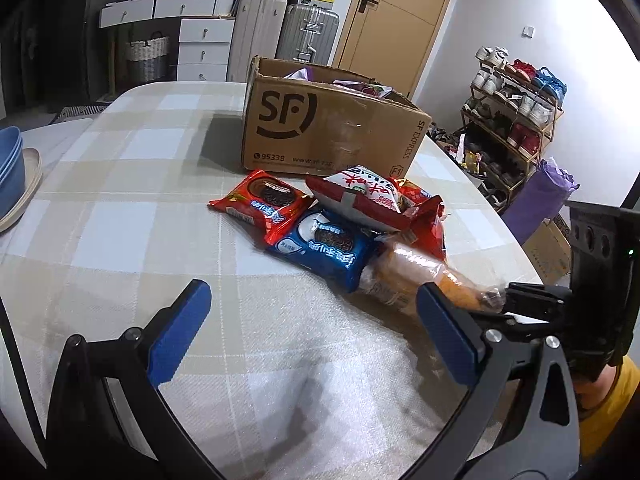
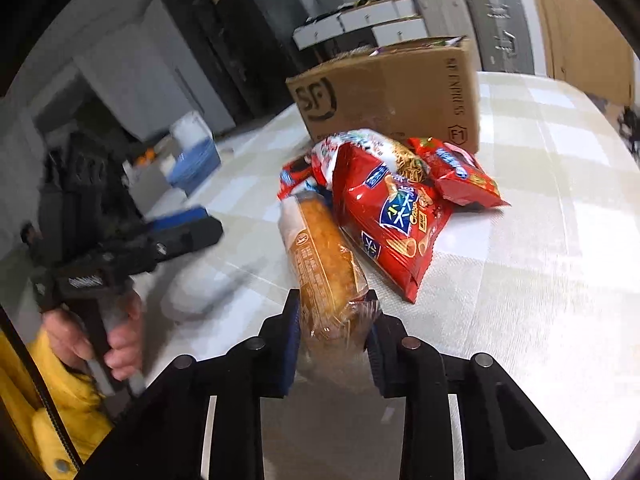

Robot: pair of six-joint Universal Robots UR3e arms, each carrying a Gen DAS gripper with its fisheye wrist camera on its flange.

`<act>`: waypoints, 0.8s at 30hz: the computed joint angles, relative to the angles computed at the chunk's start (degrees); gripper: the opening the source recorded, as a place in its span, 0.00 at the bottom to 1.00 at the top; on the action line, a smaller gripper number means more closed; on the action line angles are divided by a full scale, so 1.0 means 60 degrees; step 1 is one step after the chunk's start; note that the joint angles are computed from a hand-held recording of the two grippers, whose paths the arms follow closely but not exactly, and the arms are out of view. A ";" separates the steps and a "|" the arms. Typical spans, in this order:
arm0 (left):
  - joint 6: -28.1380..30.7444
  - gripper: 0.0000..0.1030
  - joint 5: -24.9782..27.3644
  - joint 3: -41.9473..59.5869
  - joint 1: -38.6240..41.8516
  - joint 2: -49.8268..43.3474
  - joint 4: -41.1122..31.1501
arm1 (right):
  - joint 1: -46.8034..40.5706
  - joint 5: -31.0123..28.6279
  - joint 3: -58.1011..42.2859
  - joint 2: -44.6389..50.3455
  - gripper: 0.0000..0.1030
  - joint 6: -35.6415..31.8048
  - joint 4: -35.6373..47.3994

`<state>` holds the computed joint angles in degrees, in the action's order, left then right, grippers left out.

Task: Organize snacks
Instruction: 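Lift the bread loaf with the right tool while the left tool grasps the red Oreo pack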

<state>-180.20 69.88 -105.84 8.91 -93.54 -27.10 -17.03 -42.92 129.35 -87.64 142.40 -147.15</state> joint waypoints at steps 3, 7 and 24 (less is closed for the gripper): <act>0.0025 0.99 0.0002 -0.0180 0.0145 0.0155 -0.0076 | -0.0768 0.0798 0.0617 -0.0803 0.28 -0.0312 0.0697; -0.0035 0.99 0.0143 -0.0085 0.0268 0.0082 -0.0219 | -0.1673 0.1611 0.1121 -0.1982 0.28 -0.0987 0.2164; -0.0290 0.98 0.1294 0.5838 -0.0025 -0.4219 -0.2714 | -0.3148 0.2501 0.0833 -0.3119 0.28 -0.2596 0.5484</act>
